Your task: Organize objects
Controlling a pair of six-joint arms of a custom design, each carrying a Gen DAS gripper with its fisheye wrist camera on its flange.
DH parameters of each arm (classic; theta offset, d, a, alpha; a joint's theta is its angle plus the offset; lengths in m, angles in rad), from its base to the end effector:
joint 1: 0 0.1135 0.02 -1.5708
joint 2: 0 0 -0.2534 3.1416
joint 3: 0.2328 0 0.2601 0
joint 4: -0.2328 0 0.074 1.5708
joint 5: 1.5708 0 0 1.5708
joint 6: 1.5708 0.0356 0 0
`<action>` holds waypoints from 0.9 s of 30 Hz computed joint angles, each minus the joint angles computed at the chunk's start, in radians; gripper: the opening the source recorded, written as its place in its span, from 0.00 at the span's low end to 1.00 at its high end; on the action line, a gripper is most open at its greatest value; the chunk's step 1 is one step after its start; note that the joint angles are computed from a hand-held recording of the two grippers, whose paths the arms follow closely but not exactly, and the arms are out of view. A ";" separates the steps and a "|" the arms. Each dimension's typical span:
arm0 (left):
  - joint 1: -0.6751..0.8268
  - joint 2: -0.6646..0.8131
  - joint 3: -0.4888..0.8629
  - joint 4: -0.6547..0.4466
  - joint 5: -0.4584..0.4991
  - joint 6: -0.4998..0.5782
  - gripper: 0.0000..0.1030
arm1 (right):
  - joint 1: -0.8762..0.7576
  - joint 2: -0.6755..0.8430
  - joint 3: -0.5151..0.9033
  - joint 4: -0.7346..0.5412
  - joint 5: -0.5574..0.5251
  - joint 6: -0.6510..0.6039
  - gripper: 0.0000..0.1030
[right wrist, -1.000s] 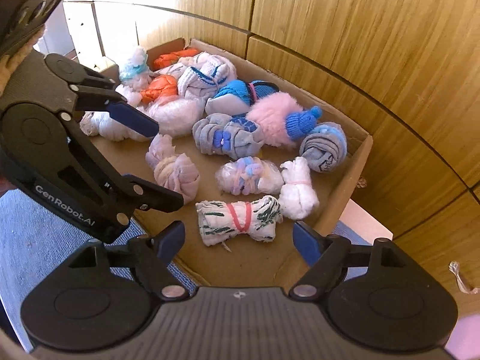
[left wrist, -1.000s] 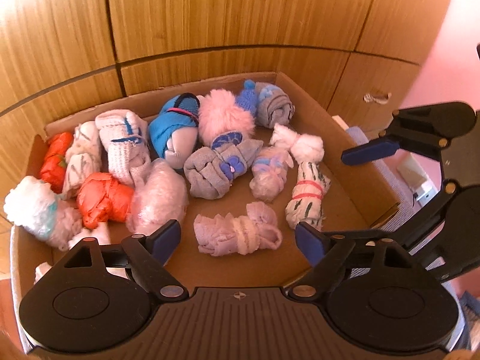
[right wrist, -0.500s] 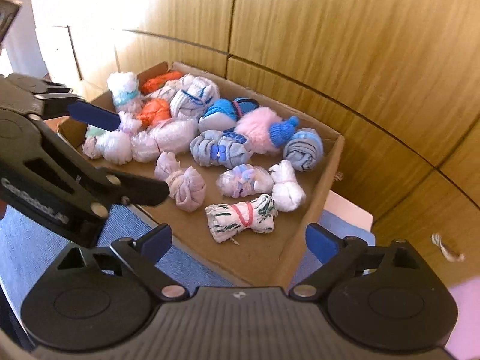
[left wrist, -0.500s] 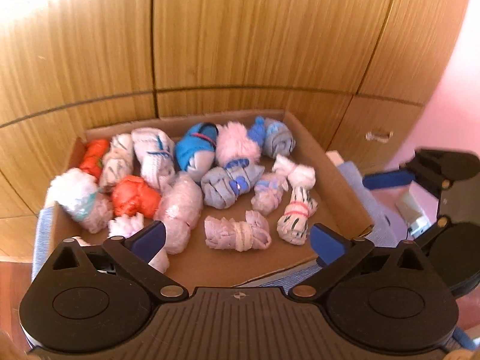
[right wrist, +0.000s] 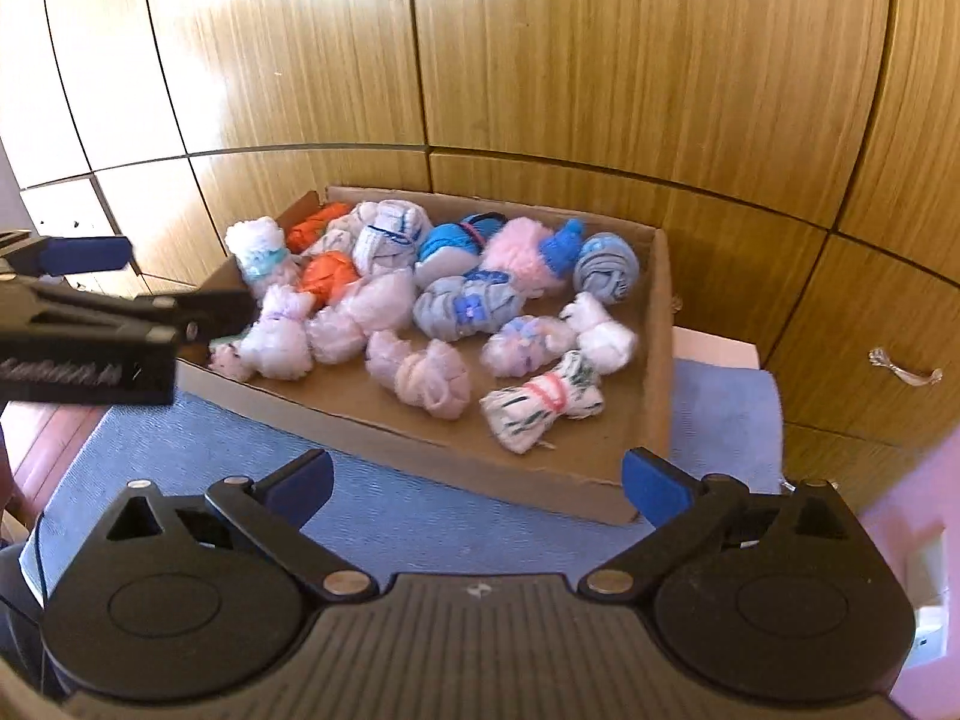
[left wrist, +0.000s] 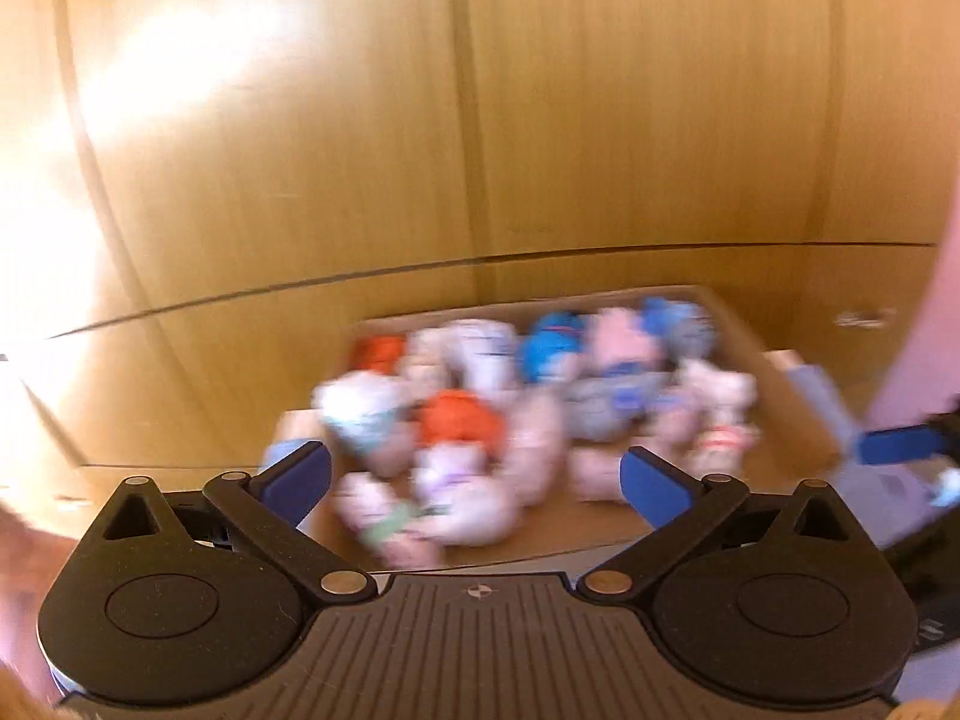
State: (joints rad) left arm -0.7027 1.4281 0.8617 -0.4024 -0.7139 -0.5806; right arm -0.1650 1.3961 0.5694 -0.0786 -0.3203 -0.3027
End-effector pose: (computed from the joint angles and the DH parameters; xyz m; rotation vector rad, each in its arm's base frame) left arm 0.2340 -0.1676 0.1960 -0.1222 2.2522 0.2531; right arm 0.2564 -0.0313 0.1327 -0.3011 2.4035 0.1863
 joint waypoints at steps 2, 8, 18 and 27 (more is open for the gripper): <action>0.000 0.009 0.005 -0.034 -0.037 -0.004 1.00 | 0.026 -0.010 -0.012 0.012 0.011 0.018 0.99; 0.024 -0.077 -0.075 0.017 0.010 0.055 1.00 | 0.072 -0.032 -0.020 0.018 0.001 0.054 0.99; 0.012 -0.113 -0.098 0.003 -0.033 0.045 1.00 | 0.117 -0.036 -0.027 0.027 0.014 0.080 0.99; 0.021 -0.116 -0.084 -0.014 -0.024 0.038 1.00 | 0.123 -0.048 -0.038 0.022 0.012 0.083 0.99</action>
